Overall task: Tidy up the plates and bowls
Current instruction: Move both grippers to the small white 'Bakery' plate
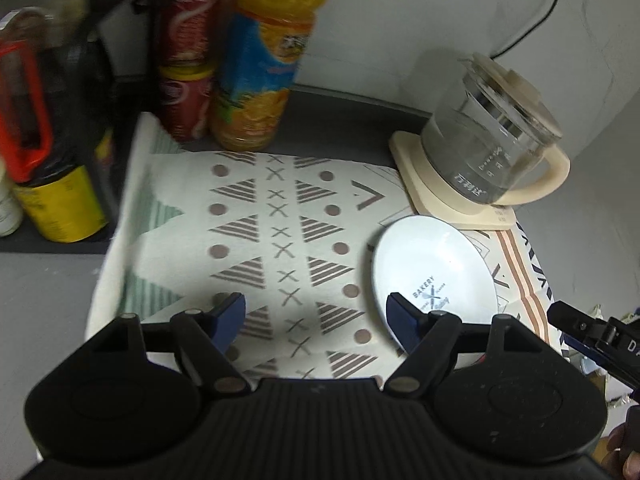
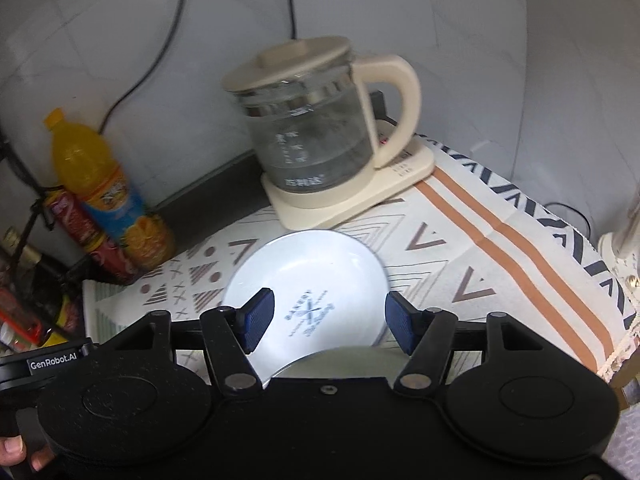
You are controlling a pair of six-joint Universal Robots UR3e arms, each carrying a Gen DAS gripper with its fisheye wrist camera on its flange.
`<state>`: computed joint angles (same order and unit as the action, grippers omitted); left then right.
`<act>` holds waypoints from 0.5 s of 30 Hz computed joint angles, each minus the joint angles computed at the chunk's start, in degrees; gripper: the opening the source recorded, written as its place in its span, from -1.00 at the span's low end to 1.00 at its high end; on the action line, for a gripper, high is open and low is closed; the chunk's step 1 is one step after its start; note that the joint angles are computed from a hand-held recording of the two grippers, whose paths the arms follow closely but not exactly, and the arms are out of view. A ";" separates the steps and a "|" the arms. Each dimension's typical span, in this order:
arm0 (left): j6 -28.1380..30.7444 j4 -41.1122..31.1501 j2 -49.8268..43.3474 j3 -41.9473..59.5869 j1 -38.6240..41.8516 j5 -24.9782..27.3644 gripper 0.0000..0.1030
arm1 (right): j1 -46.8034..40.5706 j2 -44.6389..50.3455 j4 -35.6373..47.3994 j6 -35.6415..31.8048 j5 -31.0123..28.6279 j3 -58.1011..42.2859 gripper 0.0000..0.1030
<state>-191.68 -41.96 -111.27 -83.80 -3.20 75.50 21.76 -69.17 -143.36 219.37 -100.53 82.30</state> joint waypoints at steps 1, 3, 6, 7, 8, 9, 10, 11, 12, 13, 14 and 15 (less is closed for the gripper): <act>0.04 -0.70 -1.26 1.54 -0.34 -0.17 0.47 | -0.65 0.32 0.56 0.09 0.48 -0.38 0.19; 0.30 -1.97 -3.90 4.74 -0.93 -0.42 0.47 | -1.71 1.14 2.07 0.22 1.08 -1.49 0.24; 0.67 -3.86 -7.36 8.95 -1.79 -0.68 0.47 | -3.03 2.75 4.73 0.20 1.65 -3.59 0.25; 0.77 -4.52 -8.46 10.35 -2.02 -0.82 0.47 | -3.54 3.27 5.36 0.24 2.18 -4.13 0.25; 0.94 -5.18 -9.52 11.65 -2.21 -0.94 0.47 | -4.04 3.79 5.99 0.40 2.70 -4.62 0.25; 1.02 -5.89 -10.72 13.19 -2.47 -0.94 0.46 | -4.47 4.32 6.54 0.53 3.23 -5.14 0.25; 1.17 -6.46 -11.77 14.46 -2.66 -0.96 0.46 | -4.93 4.79 7.03 0.56 3.85 -5.63 0.25; 1.31 -7.11 -12.79 15.79 -2.83 -0.97 0.46 | -5.40 5.38 7.53 0.52 4.64 -6.23 0.25; 1.46 -7.88 -13.82 17.19 -2.99 -0.99 0.46 | -5.80 5.97 8.06 0.46 5.23 -6.82 0.25; 1.59 -8.56 -14.84 18.49 -3.11 -1.05 0.46 | -6.11 6.68 8.81 0.30 5.56 -7.72 0.25; 1.75 -9.31 -15.97 19.99 -3.23 -1.15 0.46 | -6.35 7.51 9.75 0.06 5.83 -8.84 0.25; 1.91 -9.98 -17.05 21.38 -3.34 -1.21 0.46 | -6.60 8.35 10.69 -0.25 6.23 -9.96 0.25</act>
<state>-189.77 -51.95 -128.32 -62.42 -6.54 74.29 15.16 -60.83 -132.67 219.13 -94.30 72.34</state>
